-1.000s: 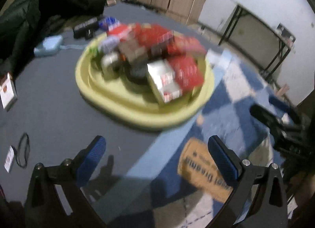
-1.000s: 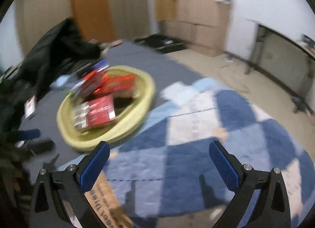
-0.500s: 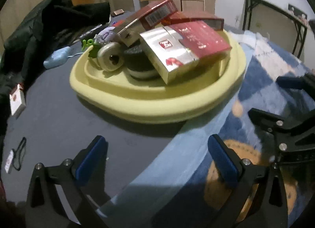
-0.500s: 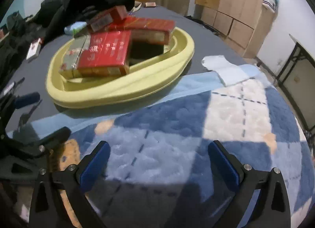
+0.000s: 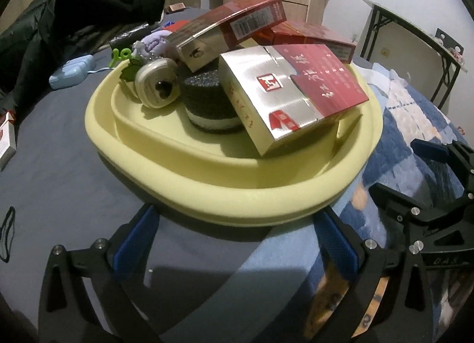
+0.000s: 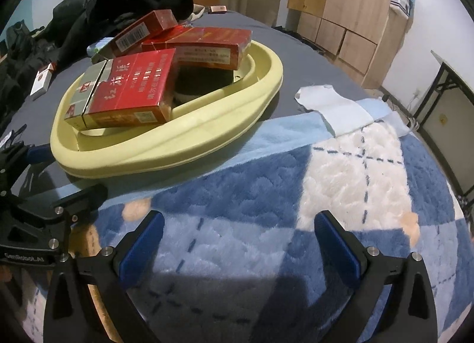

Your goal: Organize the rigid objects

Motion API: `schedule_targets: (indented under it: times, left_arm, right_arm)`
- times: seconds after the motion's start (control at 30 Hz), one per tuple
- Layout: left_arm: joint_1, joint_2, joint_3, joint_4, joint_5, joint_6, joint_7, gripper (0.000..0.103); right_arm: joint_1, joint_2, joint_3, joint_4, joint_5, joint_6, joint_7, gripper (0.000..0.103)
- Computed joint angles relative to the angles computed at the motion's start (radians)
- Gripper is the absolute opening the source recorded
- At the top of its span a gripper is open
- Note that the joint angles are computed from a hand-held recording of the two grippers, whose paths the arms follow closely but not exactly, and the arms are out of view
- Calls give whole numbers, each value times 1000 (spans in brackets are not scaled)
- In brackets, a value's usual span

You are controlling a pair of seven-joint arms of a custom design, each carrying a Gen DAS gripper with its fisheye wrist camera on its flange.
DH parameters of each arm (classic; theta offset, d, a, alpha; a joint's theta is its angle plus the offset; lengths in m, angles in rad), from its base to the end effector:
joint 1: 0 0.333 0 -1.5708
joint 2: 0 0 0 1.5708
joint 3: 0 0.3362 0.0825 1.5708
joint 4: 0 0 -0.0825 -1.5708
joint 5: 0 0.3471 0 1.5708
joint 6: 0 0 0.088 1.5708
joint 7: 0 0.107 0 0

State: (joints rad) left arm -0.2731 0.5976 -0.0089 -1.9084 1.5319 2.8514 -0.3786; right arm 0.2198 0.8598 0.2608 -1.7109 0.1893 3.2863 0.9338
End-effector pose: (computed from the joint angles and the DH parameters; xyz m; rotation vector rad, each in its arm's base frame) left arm 0.5686 -0.2201 0.2329 -2.0150 1.5905 -0.5941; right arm 0.6487 0.2696 0.2286 -2.2695 0.9790 -0.5403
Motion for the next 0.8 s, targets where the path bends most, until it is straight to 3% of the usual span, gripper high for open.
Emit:
schedule_targets:
  times: [0.8]
  left_arm:
    - [10,-2,-11,-1,35,4,-37,103]
  right_arm:
    - [2,-11,-7,-21,-12,14,9,103]
